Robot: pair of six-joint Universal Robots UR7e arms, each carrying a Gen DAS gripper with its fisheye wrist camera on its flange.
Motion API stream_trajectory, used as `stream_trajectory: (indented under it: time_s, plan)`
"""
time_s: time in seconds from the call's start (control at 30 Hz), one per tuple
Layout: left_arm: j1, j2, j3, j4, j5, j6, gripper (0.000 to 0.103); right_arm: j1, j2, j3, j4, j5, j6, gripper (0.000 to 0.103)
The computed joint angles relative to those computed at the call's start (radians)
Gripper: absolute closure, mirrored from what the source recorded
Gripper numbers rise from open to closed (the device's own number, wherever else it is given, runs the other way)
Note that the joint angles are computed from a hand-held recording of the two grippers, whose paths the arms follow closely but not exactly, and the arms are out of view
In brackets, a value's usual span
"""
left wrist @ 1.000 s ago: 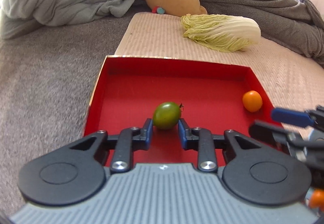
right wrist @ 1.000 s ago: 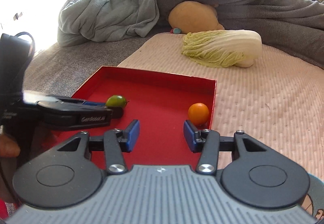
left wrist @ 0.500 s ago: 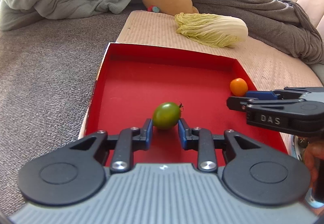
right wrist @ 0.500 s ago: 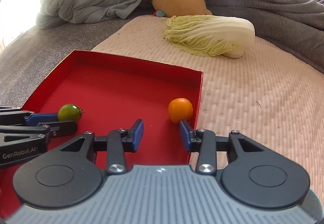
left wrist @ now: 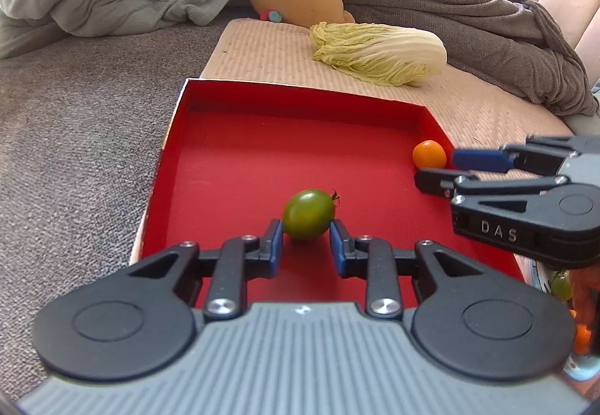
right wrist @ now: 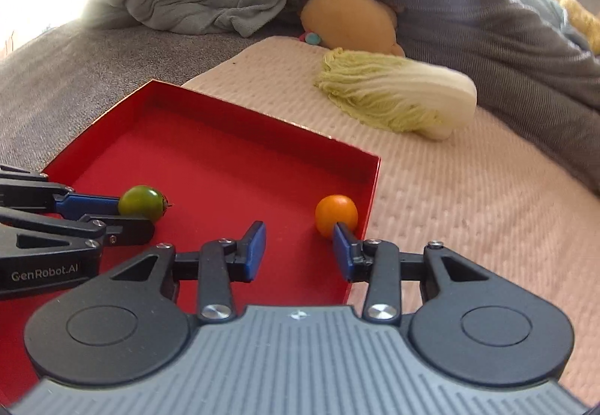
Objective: Organize fruits
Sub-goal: 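Grasp the green tomato with the left tool while the right tool grasps the mandarin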
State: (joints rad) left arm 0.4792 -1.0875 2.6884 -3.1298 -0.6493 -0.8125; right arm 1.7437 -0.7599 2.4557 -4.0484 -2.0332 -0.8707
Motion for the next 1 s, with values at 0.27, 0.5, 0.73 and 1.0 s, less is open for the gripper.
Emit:
stream_trajectory:
  time_s: [0.27, 0.5, 0.73, 1.0]
  plan:
    - [0.015, -0.015, 0.005, -0.022, -0.001, 0.018, 0.073, -0.005, -0.030, -0.074, 0.108, -0.035, -0.070, 0.057]
    - [0.017, -0.017, 0.004, -0.028, 0.002, 0.022, 0.073, -0.017, -0.010, -0.088, 0.124, -0.025, -0.083, 0.058]
    - [0.022, -0.027, 0.004, -0.028, -0.002, 0.025, 0.073, -0.035, -0.078, -0.066, 0.238, 0.052, 0.029, 0.057]
    - [0.022, -0.034, 0.005, -0.022, -0.002, 0.024, 0.073, -0.015, 0.038, -0.088, 0.084, -0.053, -0.170, 0.057]
